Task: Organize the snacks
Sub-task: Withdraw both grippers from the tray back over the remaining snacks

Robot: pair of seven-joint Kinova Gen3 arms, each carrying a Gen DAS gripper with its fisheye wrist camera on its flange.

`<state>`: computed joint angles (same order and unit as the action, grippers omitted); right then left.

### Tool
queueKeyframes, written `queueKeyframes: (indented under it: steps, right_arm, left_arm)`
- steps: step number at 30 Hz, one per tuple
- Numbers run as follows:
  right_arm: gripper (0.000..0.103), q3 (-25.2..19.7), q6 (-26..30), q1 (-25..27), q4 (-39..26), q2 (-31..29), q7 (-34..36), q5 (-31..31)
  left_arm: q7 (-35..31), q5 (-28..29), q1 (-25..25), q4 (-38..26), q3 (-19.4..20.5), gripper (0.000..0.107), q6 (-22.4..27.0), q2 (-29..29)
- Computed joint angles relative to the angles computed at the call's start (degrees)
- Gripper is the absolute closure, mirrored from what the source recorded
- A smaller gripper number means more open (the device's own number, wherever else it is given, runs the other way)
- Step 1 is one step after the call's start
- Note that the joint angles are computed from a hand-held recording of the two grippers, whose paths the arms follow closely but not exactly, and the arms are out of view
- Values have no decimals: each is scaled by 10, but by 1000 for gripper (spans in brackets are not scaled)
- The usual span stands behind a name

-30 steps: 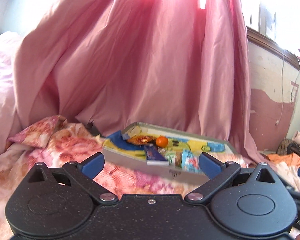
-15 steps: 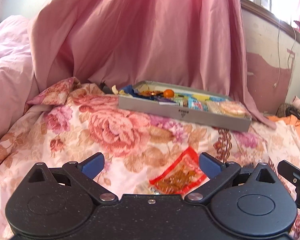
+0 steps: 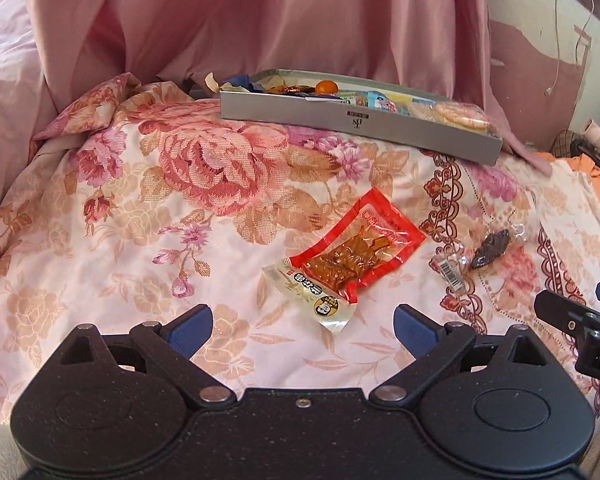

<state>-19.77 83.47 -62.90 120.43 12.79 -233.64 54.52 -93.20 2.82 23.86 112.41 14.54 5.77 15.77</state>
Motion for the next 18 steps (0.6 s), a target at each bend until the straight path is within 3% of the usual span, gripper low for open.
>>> queueKeyframes:
  steps: [5, 18]
  right_arm:
    - [0, 2, -19, 11, -2, -4, 15, -6]
    - [0, 8, -60, 37, -3, -15, 53, -15]
  left_arm:
    - [17, -16, 39, -12, -41, 10, 14, 6]
    - [44, -47, 74, -18, -78, 10, -2, 22]
